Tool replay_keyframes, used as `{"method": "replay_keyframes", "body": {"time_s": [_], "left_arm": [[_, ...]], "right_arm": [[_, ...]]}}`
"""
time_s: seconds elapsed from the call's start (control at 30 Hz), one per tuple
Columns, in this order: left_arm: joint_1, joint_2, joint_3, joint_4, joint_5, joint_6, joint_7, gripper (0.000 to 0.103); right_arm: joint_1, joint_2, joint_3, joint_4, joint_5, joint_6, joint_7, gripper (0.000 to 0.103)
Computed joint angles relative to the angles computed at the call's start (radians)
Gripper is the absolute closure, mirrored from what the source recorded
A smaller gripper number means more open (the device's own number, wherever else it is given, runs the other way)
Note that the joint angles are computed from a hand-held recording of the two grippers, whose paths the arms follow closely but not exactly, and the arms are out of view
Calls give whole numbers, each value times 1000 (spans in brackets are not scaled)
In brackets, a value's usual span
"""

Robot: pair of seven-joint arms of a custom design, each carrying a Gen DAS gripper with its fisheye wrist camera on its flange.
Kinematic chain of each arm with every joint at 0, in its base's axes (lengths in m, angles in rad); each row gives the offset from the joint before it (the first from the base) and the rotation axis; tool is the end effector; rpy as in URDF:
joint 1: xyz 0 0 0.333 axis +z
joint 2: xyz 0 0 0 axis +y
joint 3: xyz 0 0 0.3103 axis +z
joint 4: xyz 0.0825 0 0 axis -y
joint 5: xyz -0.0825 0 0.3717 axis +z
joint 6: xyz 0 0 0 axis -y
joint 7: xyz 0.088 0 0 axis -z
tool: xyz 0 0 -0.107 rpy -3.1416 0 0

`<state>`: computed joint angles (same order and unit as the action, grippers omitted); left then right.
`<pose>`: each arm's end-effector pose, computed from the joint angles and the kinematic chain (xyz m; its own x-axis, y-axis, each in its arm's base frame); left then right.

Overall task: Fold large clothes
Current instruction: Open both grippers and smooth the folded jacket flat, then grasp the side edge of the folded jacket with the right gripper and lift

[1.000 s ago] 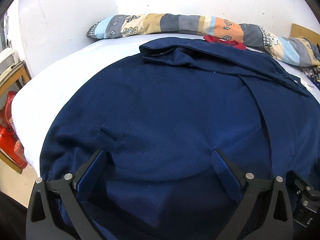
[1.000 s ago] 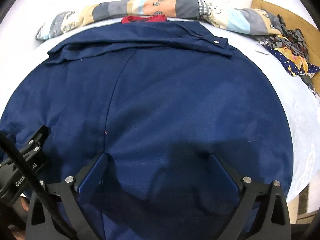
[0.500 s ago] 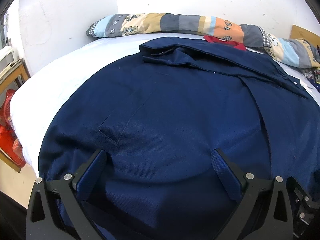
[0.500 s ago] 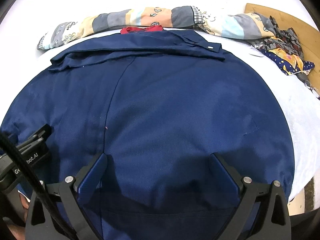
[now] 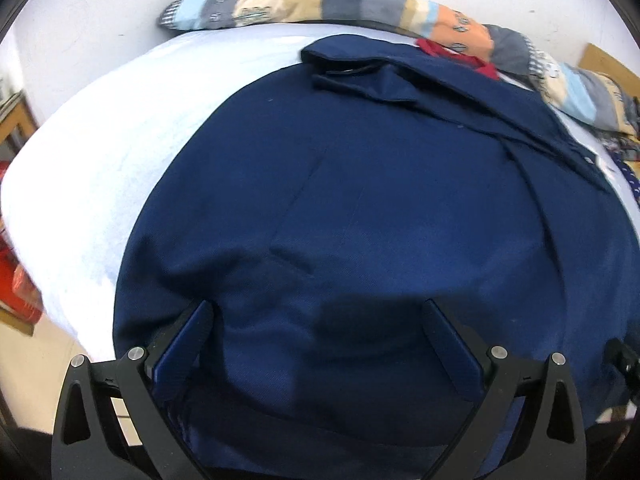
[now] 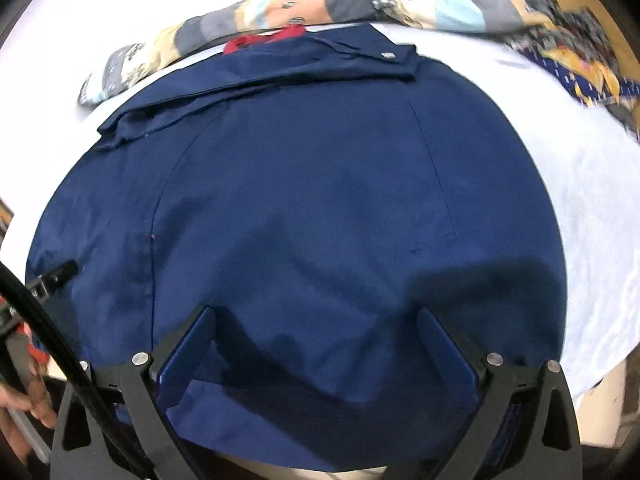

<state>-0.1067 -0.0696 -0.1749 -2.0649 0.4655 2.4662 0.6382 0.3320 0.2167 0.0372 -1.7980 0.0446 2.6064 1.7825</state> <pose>0.5376 -0.1584 0.5142 0.3295 -0.9429 0.0495 -0.7731 -0.2995 -0.5591 0.6082 0.2324 0.4935 0.1682 -0.9720 -0.1642 -0.8435 -0.0558 -0.5342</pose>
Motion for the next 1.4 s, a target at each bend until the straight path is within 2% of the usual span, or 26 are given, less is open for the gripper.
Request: {"method": "replay_keyframes", "body": {"time_s": [0.07, 0.13, 0.27, 0.4, 0.43, 0.57, 0.63, 0.73, 0.87, 0.9, 0.93, 0.97, 1.03, 1.13, 1.23, 1.27, 1.3, 1.33, 1.4], "left_arm": [[1, -36, 25, -36, -124, 70, 90, 0], [6, -70, 43, -59, -201, 87, 159, 0], [22, -147, 95, -103, -353, 80, 332, 0], [16, -161, 191, -113, -657, 47, 504, 0], [24, -152, 197, -107, -702, 38, 524, 0], [84, -131, 161, -98, -697, -1, 459, 0], [85, -131, 153, -99, -714, 12, 483, 0], [85, -129, 139, -99, -706, 23, 504, 3], [72, -128, 145, -100, -755, 26, 571, 28], [72, -123, 143, -94, -757, 24, 575, 28], [76, -123, 136, -93, -743, 24, 566, 28], [78, -123, 132, -93, -735, 23, 559, 29], [79, -121, 132, -90, -735, 20, 558, 29], [85, -124, 133, -93, -735, 7, 546, 28], [91, -138, 136, -108, -733, 4, 532, 28], [94, -139, 138, -110, -731, 2, 526, 28], [94, -142, 142, -115, -737, -1, 528, 28], [93, -144, 147, -117, -749, -7, 535, 28], [94, -149, 151, -122, -760, -17, 540, 28]], "right_arm": [[-49, -22, 44, -20, 167, 40, -118, 4], [-73, -58, 51, -50, 276, 75, -178, 4], [-100, -131, 24, -118, 369, 118, -203, 4], [-137, -186, -6, -183, 463, 102, -196, 7], [-144, -189, -12, -191, 491, 82, -193, 13], [-179, -161, -23, -177, 729, -31, -257, 25], [-184, -154, -23, -179, 731, -36, -235, 30], [-182, -157, -20, -181, 689, -34, -218, 30], [-178, -150, -14, -172, 656, -34, -217, 30], [-182, -151, -11, -172, 696, -40, -252, 34], [-191, -151, -8, -170, 782, -61, -318, 47], [-203, -148, -7, -167, 888, -102, -390, 55], [-212, -148, -9, -171, 992, -140, -450, 55], [-201, -155, -14, -179, 928, -103, -397, 55], [-186, -200, -17, -225, 831, 23, -341, 55], [-182, -211, -18, -238, 782, 53, -303, 55], [-181, -219, -21, -252, 673, 79, -213, 54], [-183, -219, -26, -259, 602, 79, -140, 49], [-188, -203, -34, -249, 612, 25, -121, 48]]}}
